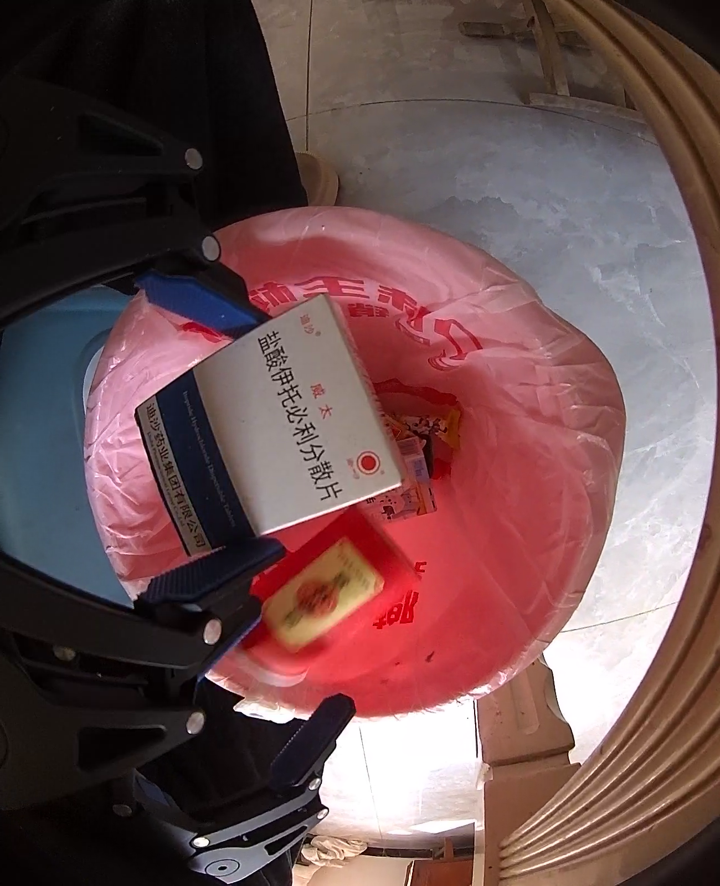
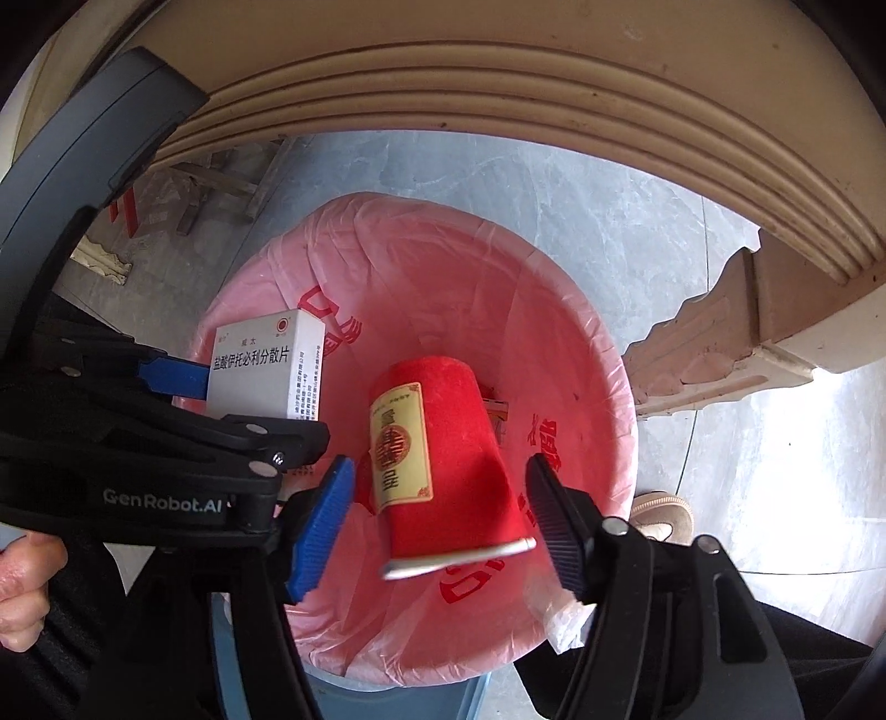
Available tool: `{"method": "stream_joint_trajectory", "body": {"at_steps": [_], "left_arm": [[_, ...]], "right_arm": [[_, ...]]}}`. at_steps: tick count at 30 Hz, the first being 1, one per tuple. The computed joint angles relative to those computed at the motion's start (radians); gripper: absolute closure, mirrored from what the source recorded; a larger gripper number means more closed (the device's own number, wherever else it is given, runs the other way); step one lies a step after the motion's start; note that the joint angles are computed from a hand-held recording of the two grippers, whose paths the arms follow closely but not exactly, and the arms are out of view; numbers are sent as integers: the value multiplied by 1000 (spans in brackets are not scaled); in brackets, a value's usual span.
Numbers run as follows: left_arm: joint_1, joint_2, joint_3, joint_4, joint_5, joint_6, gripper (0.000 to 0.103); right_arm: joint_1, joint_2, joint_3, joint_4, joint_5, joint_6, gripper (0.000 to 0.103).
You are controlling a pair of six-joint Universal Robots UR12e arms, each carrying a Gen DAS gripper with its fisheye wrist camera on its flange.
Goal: Collect trash
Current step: 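Open both tools to drop the medicine box and red cup into the bin, then move both tools back over the table toward the tissue and blue box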
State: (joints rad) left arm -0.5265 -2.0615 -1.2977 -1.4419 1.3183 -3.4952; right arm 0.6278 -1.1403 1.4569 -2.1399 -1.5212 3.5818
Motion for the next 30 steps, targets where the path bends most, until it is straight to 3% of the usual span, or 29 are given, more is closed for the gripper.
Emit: {"method": "stream_joint_trajectory", "body": {"at_steps": [2,5,23,30], "left_arm": [[-1,-2,5,-10,15,-5,24],[0,-4,8,-17,7,4,23],[-6,9,2,10,32,1,22],[-16,34,-15,50,86,-1,22]], "right_arm": [[1,1,0,2,-2,0,33],[-3,0,0,4,6,7,32],[6,-3,-4,3,-18,-2,32],[9,-20,7,-7,-27,9,32]]}}
